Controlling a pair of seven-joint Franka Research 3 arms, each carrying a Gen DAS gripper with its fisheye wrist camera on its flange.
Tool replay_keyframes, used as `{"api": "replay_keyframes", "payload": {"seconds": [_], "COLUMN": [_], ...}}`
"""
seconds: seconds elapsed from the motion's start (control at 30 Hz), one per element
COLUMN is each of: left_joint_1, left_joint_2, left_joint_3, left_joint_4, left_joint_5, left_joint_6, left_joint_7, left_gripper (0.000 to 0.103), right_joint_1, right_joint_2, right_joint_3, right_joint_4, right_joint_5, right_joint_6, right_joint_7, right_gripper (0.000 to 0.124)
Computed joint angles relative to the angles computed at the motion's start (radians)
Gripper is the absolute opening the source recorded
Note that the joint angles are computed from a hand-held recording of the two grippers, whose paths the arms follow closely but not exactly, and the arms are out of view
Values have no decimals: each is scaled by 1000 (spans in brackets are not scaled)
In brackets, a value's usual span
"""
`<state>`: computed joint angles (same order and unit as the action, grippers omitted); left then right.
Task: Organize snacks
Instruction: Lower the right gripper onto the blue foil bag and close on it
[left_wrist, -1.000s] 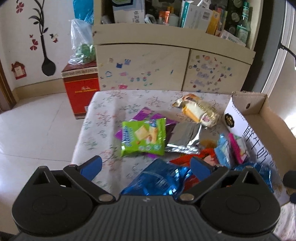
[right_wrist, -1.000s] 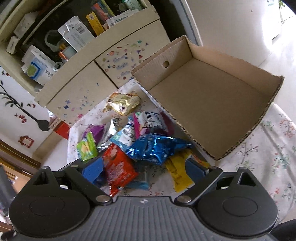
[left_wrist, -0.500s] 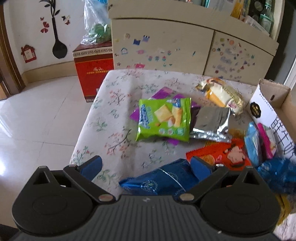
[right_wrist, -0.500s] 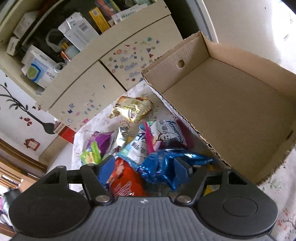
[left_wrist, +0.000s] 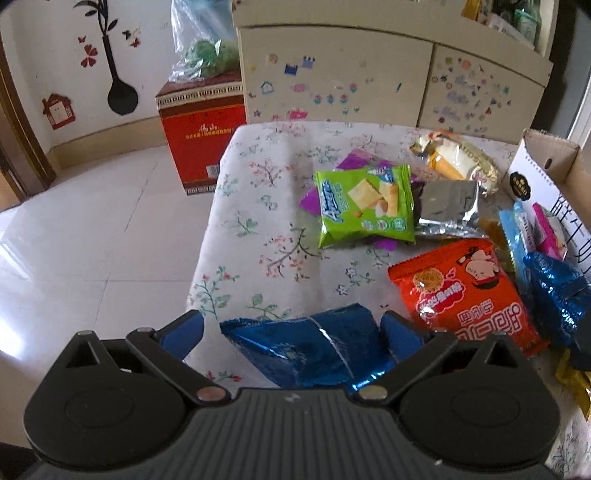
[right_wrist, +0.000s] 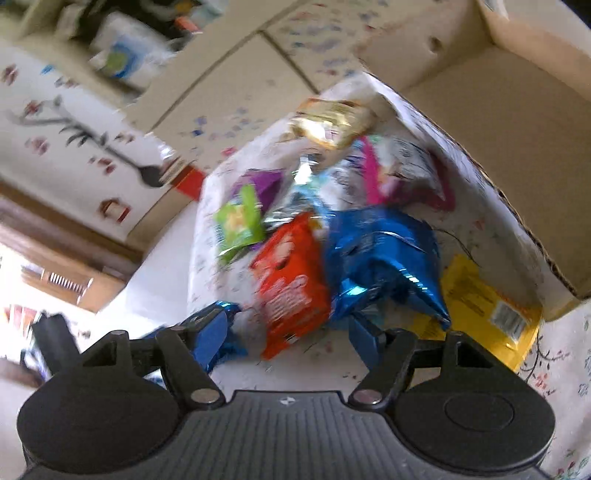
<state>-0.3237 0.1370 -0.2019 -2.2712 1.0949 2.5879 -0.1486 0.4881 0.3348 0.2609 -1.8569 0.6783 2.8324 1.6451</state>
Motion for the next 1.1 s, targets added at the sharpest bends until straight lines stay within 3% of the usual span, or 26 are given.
{"api": "replay_keyframes", "payload": {"seconds": [0.1,0.23,0.37,0.47,0.63,0.77,0.93,1.1], "left_joint_1": [7,13,10,11,27,22,12,10], "left_joint_2": [-13,-21,-28,-22,-13,12,19,31], "left_joint_3": [2,0,-4,-5,5,5,5,10], "left_joint_4": [-14,-17,-12,-4,-9,4,6,8], "left_joint_5": [-5,-27,-11,-20,-44,-80,-134,-154], "left_joint_6": [20,32,23,17,74,56,25,35], "left_joint_7": [-3,10,6,18,13,52,111,130], "left_gripper": [101,101,101,101,101,101,101,101], "right_joint_1": [13,79,49,141,201,184,87,136], "right_joint_2": [-30,-39,-36,-8,54,87,84,87], "right_joint_3": [-9,-89,-66,-181,-272,-255,-131,-188], "right_joint_4": [-26,-40,-43,-13,60,112,96,106], "right_joint_5": [-22,-185,-186,-370,-566,-645,-529,-588], "right_joint_6": [42,86,115,102,26,-86,-84,-120], "right_joint_7": [-15,135,138,306,520,577,455,533], "right_gripper": [82,82,82,82,82,80,78,79]}}
